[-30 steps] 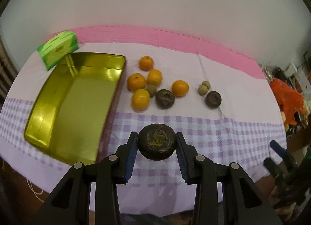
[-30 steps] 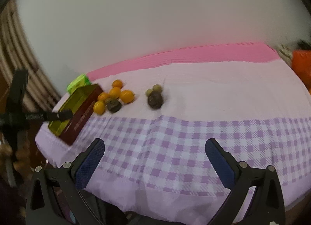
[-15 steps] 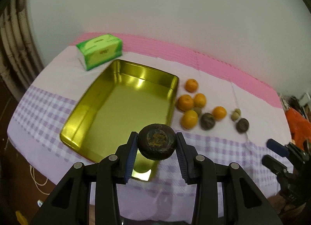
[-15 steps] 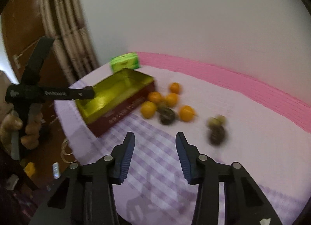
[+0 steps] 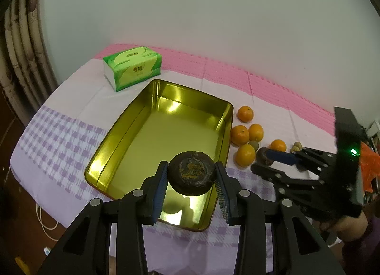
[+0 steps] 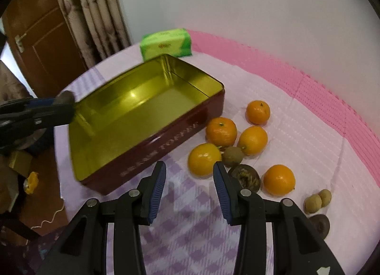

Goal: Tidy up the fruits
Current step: 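Carry the dark fruit over the tin with the left gripper while the right gripper grasps an orange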

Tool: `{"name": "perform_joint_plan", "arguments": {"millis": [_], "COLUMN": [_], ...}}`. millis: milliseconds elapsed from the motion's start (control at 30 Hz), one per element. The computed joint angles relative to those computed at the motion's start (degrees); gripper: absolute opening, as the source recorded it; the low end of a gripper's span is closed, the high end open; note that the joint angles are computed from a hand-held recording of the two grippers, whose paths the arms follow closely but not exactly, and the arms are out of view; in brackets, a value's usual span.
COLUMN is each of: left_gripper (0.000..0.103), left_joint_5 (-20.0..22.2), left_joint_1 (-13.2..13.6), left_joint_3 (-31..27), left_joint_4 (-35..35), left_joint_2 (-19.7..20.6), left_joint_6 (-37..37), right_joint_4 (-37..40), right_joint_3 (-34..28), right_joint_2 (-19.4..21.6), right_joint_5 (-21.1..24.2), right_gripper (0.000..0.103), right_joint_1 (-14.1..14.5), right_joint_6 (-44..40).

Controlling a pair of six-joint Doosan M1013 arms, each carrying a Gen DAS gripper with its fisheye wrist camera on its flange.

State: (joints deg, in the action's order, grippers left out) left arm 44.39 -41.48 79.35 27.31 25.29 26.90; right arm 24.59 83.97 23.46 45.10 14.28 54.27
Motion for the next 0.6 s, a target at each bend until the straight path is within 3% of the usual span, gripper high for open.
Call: {"name": "perform_joint_plan", "arguments": {"millis": [267,367,467,600], "left_gripper": [0.04,0.04,0.04,0.04], "left_joint_5": [-0.9,-1.0,-0.8,-0.3], "left_joint_1": [0.8,0.9,0.9,1.0], "left_joint_3": [0.4,0.4,0.4,0.3], "left_joint_4": [-2.7,-3.1,-3.9,-4.1], "left_joint_2": [0.0,0.1,0.3,0.6], "left_joint_6": [0.7,1.0,1.6,1.7], "right_joint_4": [-5.4,-3.8,-6.6,-6.3], "right_joint_3": [-3.1,-4.4,-5.4,-3.4], "right_joint_2": [3.2,4.3,5.4,4.3], "right_joint_5": [1.8,3.1,4.4,1.7], "right_gripper": [0.039,0.039,0.034,0.034], "right_joint_1": [1.0,0.7,1.3,1.6], "right_joint_6": [5.7,6.0,8.9,8.9]}}
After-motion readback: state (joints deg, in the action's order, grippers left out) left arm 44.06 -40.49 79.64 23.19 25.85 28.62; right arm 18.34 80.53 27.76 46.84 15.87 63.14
